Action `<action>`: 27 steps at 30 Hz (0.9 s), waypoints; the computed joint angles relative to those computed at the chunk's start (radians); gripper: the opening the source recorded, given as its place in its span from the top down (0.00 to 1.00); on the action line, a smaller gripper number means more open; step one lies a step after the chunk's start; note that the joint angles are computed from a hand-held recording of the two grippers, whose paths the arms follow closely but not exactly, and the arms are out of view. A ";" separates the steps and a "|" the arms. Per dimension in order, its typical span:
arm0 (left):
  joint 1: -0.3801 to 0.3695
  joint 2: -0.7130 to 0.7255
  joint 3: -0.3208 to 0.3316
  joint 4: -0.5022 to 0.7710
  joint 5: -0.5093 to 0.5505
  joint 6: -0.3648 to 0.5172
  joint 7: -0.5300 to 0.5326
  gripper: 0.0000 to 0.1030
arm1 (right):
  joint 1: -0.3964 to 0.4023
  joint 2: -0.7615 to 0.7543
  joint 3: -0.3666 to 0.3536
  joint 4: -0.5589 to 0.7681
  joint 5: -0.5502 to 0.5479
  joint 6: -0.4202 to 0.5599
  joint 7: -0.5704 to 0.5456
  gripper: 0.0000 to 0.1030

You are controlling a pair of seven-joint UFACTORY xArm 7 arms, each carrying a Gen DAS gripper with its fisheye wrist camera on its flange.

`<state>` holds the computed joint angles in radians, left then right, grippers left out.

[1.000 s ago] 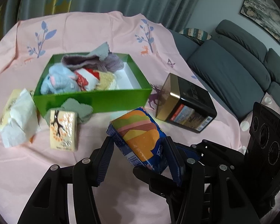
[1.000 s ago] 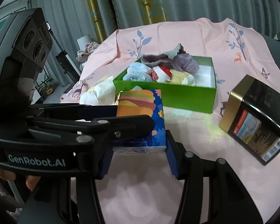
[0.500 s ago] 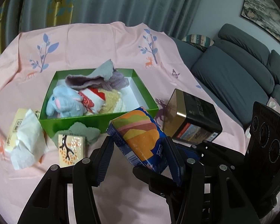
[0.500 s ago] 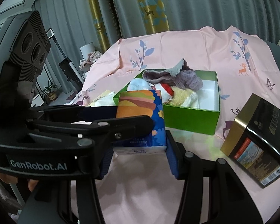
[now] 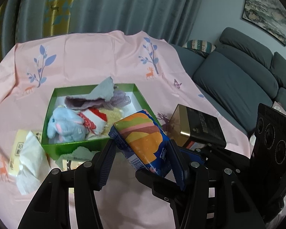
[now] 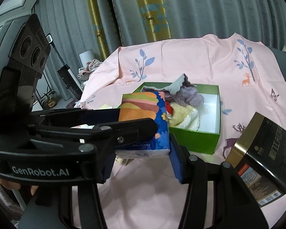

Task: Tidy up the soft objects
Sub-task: 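Lift the tissue pack with both tools and carry it over the green box, then lower the tissue pack into the green box and open both tools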

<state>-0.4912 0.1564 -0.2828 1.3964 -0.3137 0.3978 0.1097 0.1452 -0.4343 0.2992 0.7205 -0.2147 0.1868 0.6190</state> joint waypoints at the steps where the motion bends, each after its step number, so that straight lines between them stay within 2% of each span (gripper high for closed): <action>1: 0.001 0.003 0.001 0.007 0.001 0.003 0.002 0.46 | 0.000 0.007 -0.002 0.007 0.000 -0.001 -0.002 0.51; 5: 0.010 0.028 0.002 0.057 -0.008 0.036 0.014 0.46 | 0.005 0.035 -0.018 0.040 -0.001 -0.001 -0.024 0.51; 8: -0.001 0.059 0.017 0.116 0.044 0.061 -0.019 0.46 | 0.023 0.068 -0.052 0.069 0.017 -0.020 -0.059 0.51; 13: 0.004 0.154 0.023 0.268 0.074 0.137 -0.049 0.46 | 0.049 0.131 -0.101 0.131 0.060 -0.021 -0.126 0.51; 17: 0.002 0.244 0.032 0.395 0.085 0.208 -0.070 0.46 | 0.137 0.199 -0.200 0.180 0.201 -0.028 -0.257 0.51; 20: -0.007 0.316 0.042 0.494 0.105 0.260 -0.097 0.46 | 0.168 0.254 -0.238 0.218 0.306 -0.028 -0.347 0.51; 24: -0.001 0.437 0.041 0.660 0.086 0.372 -0.109 0.46 | 0.144 0.320 -0.229 0.269 0.360 -0.009 -0.399 0.51; 27: -0.014 0.508 0.056 0.755 0.095 0.420 -0.134 0.46 | 0.119 0.368 -0.215 0.305 0.363 0.006 -0.411 0.51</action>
<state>-0.5050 0.6639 -0.2267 2.1512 -0.2191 0.8178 -0.0244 0.2642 -0.0658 0.0842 1.0260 0.1486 0.1929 0.2078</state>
